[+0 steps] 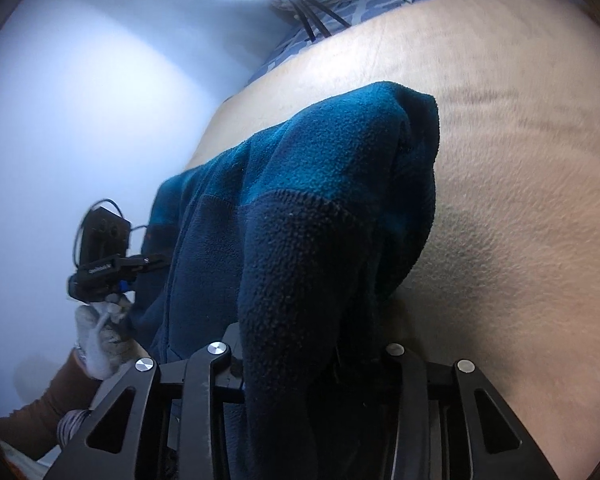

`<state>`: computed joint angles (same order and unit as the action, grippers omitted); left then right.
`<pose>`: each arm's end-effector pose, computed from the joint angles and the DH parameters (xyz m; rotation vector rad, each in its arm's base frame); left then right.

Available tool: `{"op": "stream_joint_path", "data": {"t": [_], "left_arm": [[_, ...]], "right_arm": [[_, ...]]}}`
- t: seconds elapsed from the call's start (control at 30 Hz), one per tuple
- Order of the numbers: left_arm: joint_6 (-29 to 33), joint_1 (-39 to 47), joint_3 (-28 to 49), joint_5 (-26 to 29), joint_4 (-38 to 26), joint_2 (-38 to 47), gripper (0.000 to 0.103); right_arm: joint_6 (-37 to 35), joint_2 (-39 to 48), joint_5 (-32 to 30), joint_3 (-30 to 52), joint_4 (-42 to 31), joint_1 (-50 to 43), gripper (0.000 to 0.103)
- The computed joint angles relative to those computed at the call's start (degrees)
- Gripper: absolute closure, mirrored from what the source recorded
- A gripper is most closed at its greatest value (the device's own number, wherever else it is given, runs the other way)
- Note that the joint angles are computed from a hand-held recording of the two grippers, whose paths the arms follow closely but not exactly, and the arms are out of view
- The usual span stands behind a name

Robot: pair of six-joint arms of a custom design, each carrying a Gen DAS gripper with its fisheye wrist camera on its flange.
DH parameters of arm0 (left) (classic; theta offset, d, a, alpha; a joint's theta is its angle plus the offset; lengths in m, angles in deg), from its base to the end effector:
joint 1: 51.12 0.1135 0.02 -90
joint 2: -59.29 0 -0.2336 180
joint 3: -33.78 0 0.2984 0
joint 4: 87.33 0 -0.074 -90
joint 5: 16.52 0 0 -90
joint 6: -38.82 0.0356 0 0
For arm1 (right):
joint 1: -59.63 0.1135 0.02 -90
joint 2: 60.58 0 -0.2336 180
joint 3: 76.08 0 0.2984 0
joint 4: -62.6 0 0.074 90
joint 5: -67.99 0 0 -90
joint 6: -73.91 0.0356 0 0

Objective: Fold large clothes
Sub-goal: 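Lift the folded bundle with both tools and carry it toward the pillows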

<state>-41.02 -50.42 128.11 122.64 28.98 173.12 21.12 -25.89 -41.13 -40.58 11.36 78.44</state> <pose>0.4075 -0.0220 0.1310 0.2953 2.6791 -1.2117 0.1807 0.0739 0.1677 0.2566 2.5564 0.8146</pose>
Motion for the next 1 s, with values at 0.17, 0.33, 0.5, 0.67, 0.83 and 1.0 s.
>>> {"op": "stream_joint_path", "data": {"t": [0.17,0.33,0.5,0.67,0.83,1.0], "left_arm": [[1.53,-0.53,-3.08,0.63,-2.74,-6.94,0.069],[1.8,-1.12,-5.92,0.99,-5.19,-16.43,0.069],[2.77,-2.18,-4.19,1.63,-9.85,-23.92,0.069],[5.39,-0.97,-1.86,3.3,-14.66,-27.91,0.069],[1.69,-3.99,-0.67,2.63,-13.58,-31.58,0.069],[-2.31,-7.24,1.58,1.48,-12.17,-32.68,0.069]], "right_arm": [[1.27,-3.15,6.57,4.35,-8.28,4.93,0.066],[5.89,-7.09,16.66,12.22,-18.44,13.34,0.067],[13.23,-5.21,29.51,23.23,-27.84,25.5,0.067],[22.41,-0.35,42.01,34.35,-37.35,37.93,0.067],[26.84,4.39,48.36,41.8,-43.22,43.13,0.067],[27.48,4.16,50.92,43.82,-46.2,43.36,0.067]]}}
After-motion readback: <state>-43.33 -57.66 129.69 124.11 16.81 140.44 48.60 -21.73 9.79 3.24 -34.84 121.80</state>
